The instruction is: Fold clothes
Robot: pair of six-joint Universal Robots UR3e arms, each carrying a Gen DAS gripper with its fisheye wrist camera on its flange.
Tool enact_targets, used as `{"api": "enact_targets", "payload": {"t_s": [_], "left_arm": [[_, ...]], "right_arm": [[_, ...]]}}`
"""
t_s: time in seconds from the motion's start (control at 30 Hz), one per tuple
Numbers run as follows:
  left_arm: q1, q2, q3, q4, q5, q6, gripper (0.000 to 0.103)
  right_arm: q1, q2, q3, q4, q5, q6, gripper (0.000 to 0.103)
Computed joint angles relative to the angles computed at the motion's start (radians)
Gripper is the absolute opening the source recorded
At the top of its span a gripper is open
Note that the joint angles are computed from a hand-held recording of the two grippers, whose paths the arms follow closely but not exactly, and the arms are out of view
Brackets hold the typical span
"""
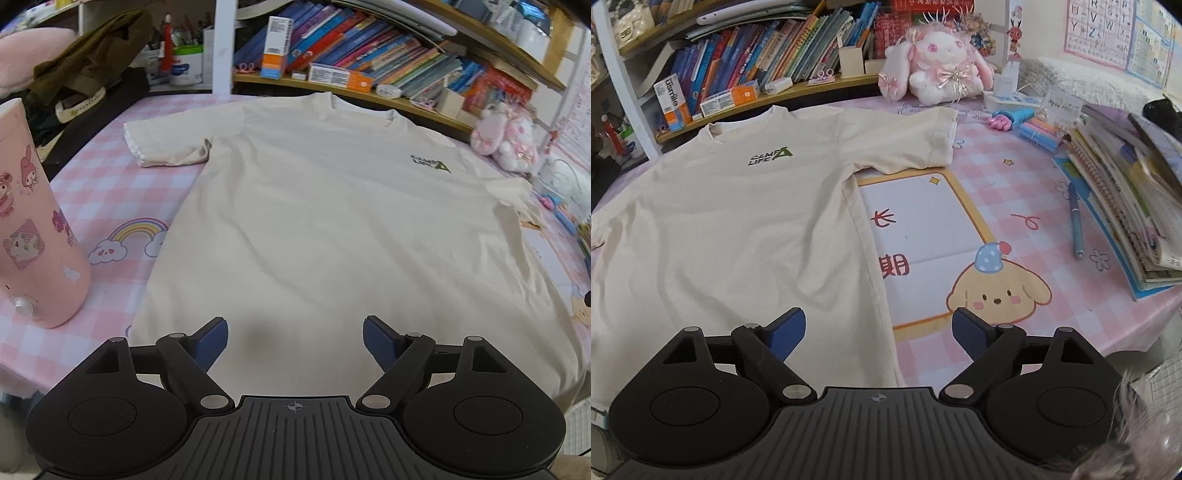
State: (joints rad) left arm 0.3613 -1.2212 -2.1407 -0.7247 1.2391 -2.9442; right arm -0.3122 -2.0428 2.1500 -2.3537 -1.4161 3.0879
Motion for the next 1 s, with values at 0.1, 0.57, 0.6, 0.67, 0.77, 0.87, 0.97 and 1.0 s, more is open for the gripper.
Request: {"api": "enact_targets", "payload": {"t_s": [0.1,0.57,0.6,0.67,0.77,0.87,0.97,1.0], "left_arm": [[-0.102,-0.093,0.064,0.044,0.094,-0.108,0.084],[-0.545,-0.533,0.514,-0.006,0.411,-0.428,0.084],[-0.562,-0.553,0.544,-0.028,0.425,-0.444,0.084],[-0.587,-0.581,0.589,-0.067,0.44,-0.478,0.084],[-0.616,-0.599,0.619,-0.101,0.472,-0.534,0.084],[-0.651,-0.612,0.642,-0.13,0.527,-0.587,0.084],[-0.681,-0.632,0.679,-0.163,0.578,-0.618,0.089],[-0.689,-0.639,0.693,-0.176,0.592,-0.628,0.09]], "right_arm": [[-0.037,0.071,-0.036,-0.02,0.042,-0.046,0.086],[-0.271,0.488,-0.381,0.016,0.268,-0.288,0.082],[-0.278,0.523,-0.417,0.024,0.28,-0.299,0.08],[-0.291,0.593,-0.495,0.044,0.304,-0.316,0.073],[-0.299,0.701,-0.619,0.077,0.331,-0.323,0.072],[-0.299,0.794,-0.731,0.107,0.346,-0.313,0.07],[-0.295,0.874,-0.824,0.122,0.354,-0.303,0.069],[-0.293,0.9,-0.855,0.124,0.355,-0.298,0.069]]}}
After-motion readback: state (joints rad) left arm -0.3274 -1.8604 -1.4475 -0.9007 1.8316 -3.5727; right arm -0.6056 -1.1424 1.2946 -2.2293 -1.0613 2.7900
